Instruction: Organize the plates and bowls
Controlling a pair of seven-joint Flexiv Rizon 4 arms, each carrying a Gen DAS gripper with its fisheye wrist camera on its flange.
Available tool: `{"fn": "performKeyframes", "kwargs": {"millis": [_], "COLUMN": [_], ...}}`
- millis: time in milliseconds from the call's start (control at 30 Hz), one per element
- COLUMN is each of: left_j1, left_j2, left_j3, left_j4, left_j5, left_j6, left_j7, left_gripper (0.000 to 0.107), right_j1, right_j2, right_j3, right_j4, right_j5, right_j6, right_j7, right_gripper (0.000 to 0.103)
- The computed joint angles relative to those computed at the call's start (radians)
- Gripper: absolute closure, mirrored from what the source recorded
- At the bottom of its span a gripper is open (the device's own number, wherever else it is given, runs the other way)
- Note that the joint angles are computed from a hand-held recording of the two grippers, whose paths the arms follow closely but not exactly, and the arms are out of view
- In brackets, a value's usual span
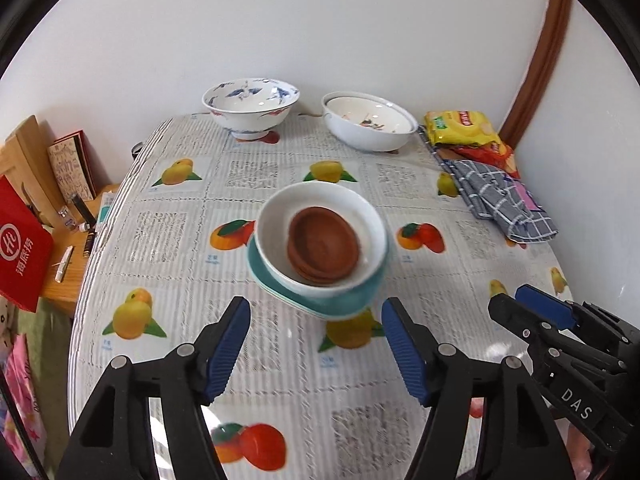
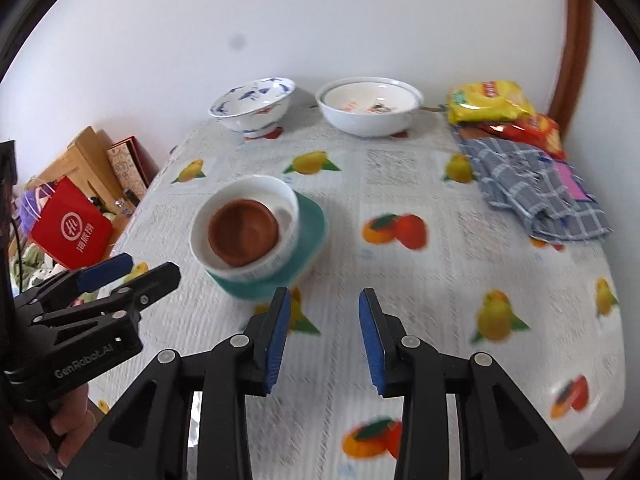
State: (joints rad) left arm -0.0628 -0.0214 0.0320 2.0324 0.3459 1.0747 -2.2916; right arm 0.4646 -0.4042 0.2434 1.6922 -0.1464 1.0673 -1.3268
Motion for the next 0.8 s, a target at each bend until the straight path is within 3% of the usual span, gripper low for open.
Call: {"fn": "performKeyframes", "kwargs": {"millis": [167, 333, 567, 800], "left_j1": [-0.029, -0.047, -0.066, -0.077], "left_j2": [0.047, 0.099, 0.172, 0.198], "left_j3": [-0.031, -0.077, -0.151, -0.180], "left_j4": [-0.006, -0.001, -0.008, -0.009], "left_j5": [0.098, 0.170, 0.275, 0.294], "left_j6": [-0.022, -0.070, -0.197, -0.239], "left_j7": [-0.110, -0.221, -0.349, -0.370], "left_gripper": [0.030, 0.020, 0.019, 0.019], "right_j1": [-0.032, -0.047, -0.085, -0.105], "right_j2": [0.112, 0.218, 0.313, 0.361], "right_j3": [-0.015, -0.045, -0.028, -0.025], "right_j4": [0.130, 0.252, 0.358, 0.419], "right_j5": [-0.002, -0.068, -0.094, -0.112], "right_j6": [0.101, 0.171, 0.190, 0.221], "right_j7": [0.045, 0.128, 0.139, 0.159], "right_gripper": [0.033, 0.015, 0.015, 0.015]}}
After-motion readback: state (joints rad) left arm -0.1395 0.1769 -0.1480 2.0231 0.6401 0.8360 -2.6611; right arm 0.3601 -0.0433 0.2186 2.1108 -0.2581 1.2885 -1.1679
